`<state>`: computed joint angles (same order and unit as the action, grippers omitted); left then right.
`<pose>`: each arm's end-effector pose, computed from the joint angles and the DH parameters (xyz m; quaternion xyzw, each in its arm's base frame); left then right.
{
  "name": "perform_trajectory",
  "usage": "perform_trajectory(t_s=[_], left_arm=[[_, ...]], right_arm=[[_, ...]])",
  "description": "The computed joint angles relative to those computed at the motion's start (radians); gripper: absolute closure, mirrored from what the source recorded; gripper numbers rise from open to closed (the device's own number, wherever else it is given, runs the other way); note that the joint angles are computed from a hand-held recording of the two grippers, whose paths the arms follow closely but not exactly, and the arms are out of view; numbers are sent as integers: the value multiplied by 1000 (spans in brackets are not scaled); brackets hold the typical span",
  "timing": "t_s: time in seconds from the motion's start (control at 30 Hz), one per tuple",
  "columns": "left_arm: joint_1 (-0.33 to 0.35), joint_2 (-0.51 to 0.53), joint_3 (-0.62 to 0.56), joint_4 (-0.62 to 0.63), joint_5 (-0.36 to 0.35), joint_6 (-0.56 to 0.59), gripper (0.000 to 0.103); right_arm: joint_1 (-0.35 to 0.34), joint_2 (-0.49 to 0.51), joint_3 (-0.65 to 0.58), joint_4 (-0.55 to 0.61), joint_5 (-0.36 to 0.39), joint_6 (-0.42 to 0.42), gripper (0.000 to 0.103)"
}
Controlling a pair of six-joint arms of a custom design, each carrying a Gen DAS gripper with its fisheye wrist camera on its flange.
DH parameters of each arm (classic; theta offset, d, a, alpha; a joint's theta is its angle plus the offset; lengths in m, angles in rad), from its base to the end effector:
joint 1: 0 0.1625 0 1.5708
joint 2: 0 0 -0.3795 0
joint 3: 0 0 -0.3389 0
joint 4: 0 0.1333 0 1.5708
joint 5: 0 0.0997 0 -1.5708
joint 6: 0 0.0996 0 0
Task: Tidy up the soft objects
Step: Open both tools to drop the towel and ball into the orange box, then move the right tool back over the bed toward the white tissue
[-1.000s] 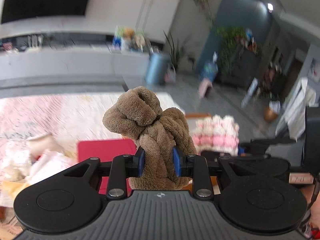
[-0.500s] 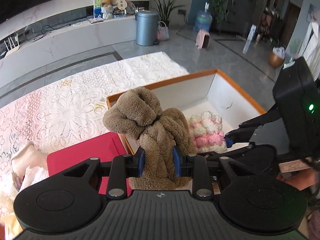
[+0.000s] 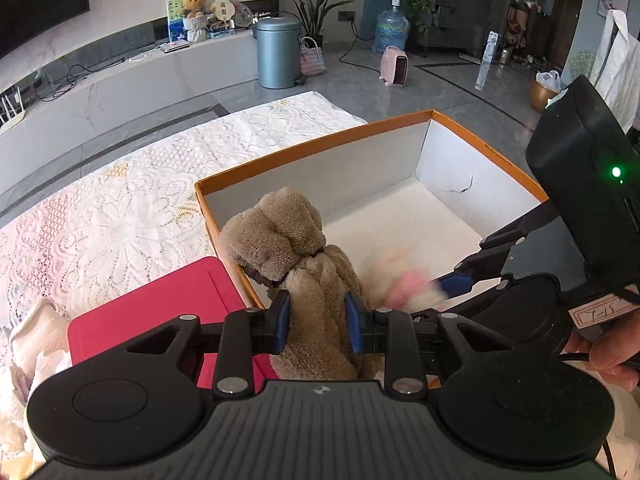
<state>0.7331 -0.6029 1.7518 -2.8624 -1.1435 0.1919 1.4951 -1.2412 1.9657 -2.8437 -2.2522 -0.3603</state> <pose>-0.3015 -0.5064 -0.0070 0.4668 0.8559 -0.1332 0.1784 0.0324 -0.5059 0.2829 0.0391 -0.9110 0.1796 0.3692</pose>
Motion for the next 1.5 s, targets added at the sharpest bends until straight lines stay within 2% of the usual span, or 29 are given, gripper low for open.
perform_trajectory(t_s=[0.03, 0.17, 0.2, 0.3, 0.37, 0.43, 0.57, 0.7, 0.8, 0.9, 1.0, 1.07, 1.13, 1.27, 1.33, 1.43, 1.5], left_arm=[[0, -2, 2, 0, -2, 2, 70], [1, -5, -1, 0, -7, -5, 70], [0, -8, 3, -11, -7, -6, 70], [-9, -16, 23, -58, 14, 6, 70], [-11, -32, 34, -63, 7, 3, 63], [-13, -39, 31, -64, 7, 0, 46], [-17, -64, 51, -86, 10, -1, 43], [-20, -107, 96, -136, -9, -11, 43], [-24, -147, 147, -186, -19, -23, 43], [-32, -190, 220, -276, -18, -22, 43], [-40, -229, 300, -378, -2, -16, 43], [-47, -252, 352, -431, 21, -23, 44], [-52, -278, 396, -459, 47, -44, 49], [-51, -324, 479, -524, 81, -79, 50], [-48, -349, 519, -554, 97, -89, 54], [-42, -388, 565, -573, 143, -106, 66], [-37, -410, 593, -585, 175, -117, 69]], right_arm=[[2, 1, 0, -6, -2, -5, 68], [23, 3, 20, -47, -41, -37, 52], [29, 1, 23, -55, -50, -46, 51], [50, -5, 36, -85, -80, -67, 36], [64, -10, 46, -121, -103, -86, 27], [73, -19, 54, -139, -114, -91, 23], [91, -36, 71, -157, -133, -85, 20], [125, -45, 123, -264, -155, -106, 19], [157, -36, 175, -419, -164, -146, 18], [198, 16, 232, -650, -174, -197, 16], [223, 47, 294, -824, -145, -215, 16], [252, 77, 325, -900, -159, -197, 16], [281, 96, 344, -916, -179, -158, 16], [326, 119, 386, -935, -178, -2, 15], [352, 158, 402, -994, -185, 40, 15], [392, 243, 403, -1090, -216, 48, 15], [425, 314, 389, -1155, -250, 19, 15]])
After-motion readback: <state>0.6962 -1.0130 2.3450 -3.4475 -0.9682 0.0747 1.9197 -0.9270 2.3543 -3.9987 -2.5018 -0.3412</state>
